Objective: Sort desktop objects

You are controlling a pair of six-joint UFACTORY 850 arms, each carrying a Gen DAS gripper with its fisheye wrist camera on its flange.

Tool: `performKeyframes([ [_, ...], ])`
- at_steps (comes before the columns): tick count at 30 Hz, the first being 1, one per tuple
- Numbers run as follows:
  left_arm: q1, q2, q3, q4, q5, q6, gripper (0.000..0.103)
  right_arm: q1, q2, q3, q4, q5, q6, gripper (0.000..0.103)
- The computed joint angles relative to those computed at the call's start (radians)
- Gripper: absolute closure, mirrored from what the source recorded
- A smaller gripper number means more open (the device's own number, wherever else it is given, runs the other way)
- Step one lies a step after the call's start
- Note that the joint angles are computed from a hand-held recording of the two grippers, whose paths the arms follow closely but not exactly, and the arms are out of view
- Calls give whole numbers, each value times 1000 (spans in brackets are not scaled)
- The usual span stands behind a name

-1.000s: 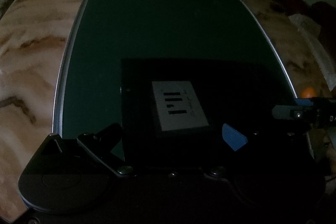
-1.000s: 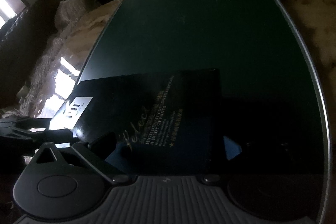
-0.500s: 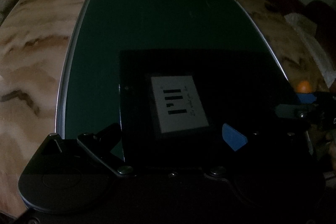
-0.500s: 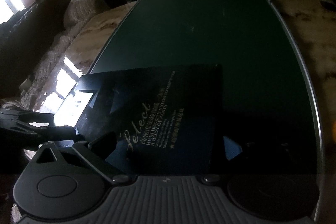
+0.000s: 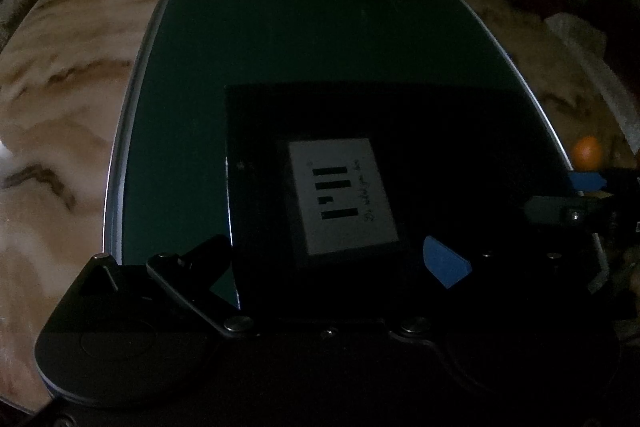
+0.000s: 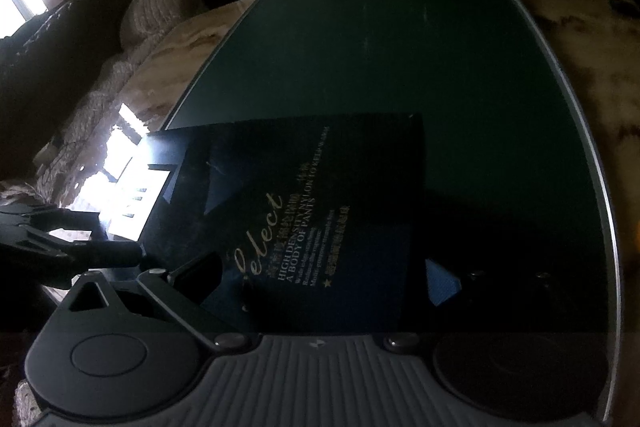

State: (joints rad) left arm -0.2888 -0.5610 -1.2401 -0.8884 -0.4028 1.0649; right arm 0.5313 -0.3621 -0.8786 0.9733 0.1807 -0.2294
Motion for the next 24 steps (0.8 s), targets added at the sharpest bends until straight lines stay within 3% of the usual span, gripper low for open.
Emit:
performKeyframes([
  [8, -2, -21, -7, 5, 8, -30, 0, 5, -40, -14, 55, 6, -46, 0],
  [14, 11, -16, 5, -28, 6, -25, 0, -6, -20, 19, -118, 5, 146, 0],
  [20, 45, 38, 34, -209, -16, 98, 0, 42, 42, 40, 224, 112, -204, 0],
  [24, 13, 52, 33, -208, 3, 99, 0, 89, 9, -21, 439, 171, -511, 0],
])
